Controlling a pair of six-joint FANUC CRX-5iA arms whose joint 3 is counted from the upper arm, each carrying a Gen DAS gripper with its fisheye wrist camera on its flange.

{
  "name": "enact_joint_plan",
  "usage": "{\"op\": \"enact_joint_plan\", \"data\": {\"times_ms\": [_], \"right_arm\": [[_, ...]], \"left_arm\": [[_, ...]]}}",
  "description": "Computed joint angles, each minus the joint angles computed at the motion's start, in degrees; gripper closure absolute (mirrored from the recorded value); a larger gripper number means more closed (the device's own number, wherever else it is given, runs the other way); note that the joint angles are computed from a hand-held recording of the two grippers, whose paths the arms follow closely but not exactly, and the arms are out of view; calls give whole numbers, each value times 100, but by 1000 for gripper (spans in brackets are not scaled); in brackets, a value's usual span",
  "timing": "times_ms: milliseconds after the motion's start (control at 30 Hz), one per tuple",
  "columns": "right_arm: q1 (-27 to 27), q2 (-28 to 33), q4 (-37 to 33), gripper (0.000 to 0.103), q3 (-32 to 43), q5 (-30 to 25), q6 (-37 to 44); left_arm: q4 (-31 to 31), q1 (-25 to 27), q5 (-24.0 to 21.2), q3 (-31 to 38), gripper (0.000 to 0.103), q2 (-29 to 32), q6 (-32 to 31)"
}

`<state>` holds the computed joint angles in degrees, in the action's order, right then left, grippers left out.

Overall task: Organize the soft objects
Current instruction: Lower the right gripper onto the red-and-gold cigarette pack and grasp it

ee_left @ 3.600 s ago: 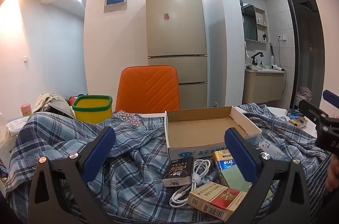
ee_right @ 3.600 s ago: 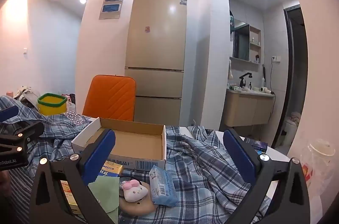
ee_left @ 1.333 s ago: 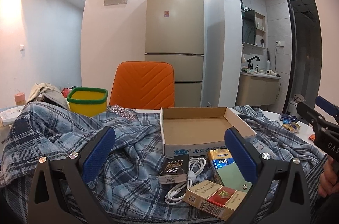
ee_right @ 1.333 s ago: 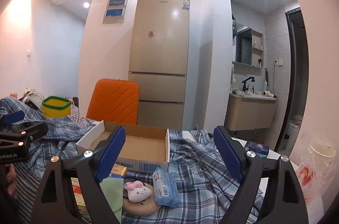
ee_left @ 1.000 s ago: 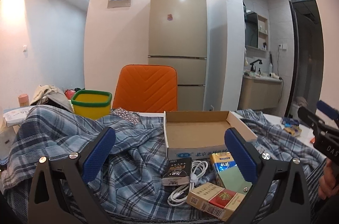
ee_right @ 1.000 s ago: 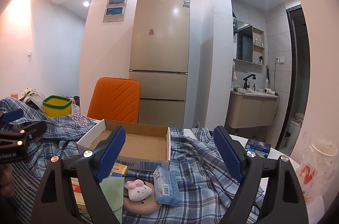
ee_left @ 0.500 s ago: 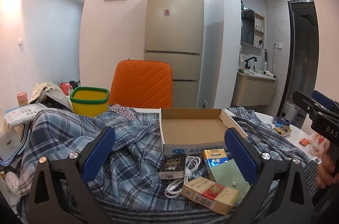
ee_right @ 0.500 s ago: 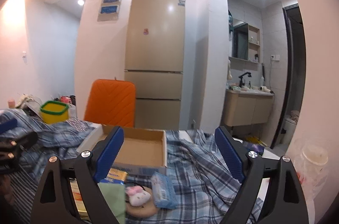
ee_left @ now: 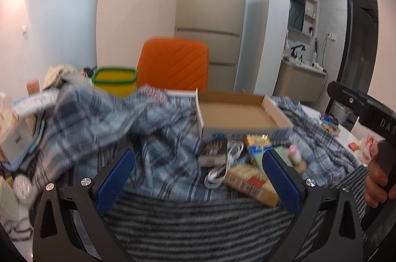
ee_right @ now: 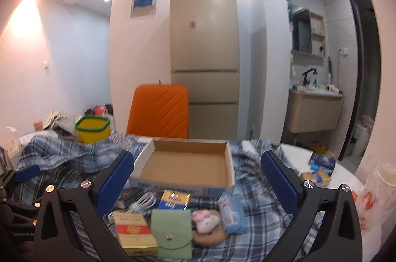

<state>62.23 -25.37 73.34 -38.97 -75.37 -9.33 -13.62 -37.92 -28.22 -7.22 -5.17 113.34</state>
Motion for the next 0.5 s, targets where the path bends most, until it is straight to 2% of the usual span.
{"op": "enact_joint_plan", "data": {"times_ms": [267,367,500], "right_arm": [[-49,422,-899,0,358,604,782],[-65,510,-1222,1,404,924,904],[-58,688,-1571,4,508,1201,1220]], "left_arm": [[1413,368,46,-699,0,-164,-1275],[1260,354,-29,-801,0,-234,-1187],[1562,437,-153,-997,0,-326,-1429]]}}
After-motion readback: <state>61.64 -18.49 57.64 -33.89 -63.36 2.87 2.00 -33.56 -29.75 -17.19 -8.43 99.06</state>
